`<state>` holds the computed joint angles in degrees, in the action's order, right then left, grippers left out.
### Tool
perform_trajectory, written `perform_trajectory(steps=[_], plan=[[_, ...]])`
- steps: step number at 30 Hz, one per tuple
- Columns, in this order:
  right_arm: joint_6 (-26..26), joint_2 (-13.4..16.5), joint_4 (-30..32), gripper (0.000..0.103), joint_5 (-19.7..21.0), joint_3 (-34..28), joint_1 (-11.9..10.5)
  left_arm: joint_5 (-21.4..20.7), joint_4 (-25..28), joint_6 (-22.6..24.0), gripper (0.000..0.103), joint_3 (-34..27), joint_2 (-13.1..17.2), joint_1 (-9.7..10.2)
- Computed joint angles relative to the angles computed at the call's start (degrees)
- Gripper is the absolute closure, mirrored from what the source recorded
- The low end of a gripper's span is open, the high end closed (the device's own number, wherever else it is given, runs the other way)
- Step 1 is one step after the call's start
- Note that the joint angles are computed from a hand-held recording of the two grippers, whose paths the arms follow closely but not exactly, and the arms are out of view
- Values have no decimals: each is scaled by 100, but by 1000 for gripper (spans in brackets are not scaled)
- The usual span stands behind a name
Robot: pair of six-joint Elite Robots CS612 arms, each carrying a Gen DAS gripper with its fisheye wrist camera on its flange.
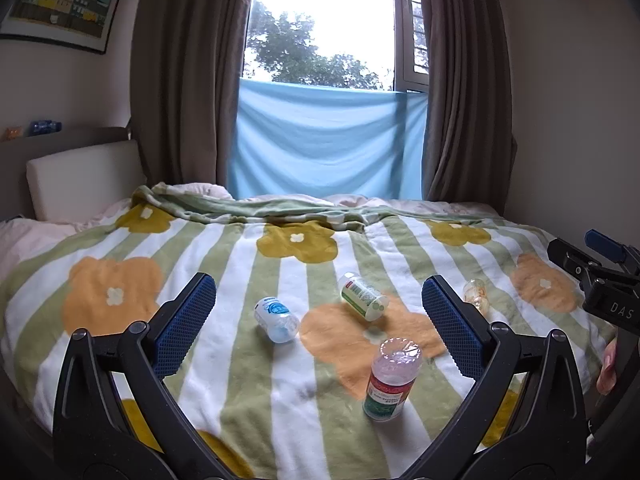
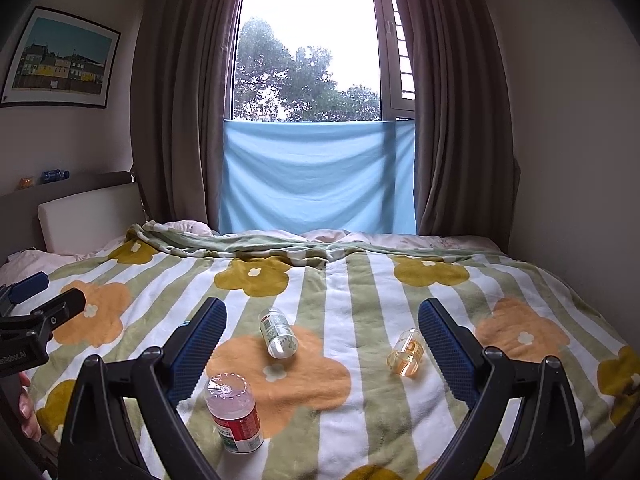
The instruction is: Flip cup upside down
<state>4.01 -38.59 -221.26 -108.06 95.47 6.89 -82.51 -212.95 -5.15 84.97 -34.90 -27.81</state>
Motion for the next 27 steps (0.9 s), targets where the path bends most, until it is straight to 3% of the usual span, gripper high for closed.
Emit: perform_trajectory(steps=[27], plan=[[13, -8, -9, 7, 82, -37, 30, 93, -299, 154, 0, 72, -50, -51]])
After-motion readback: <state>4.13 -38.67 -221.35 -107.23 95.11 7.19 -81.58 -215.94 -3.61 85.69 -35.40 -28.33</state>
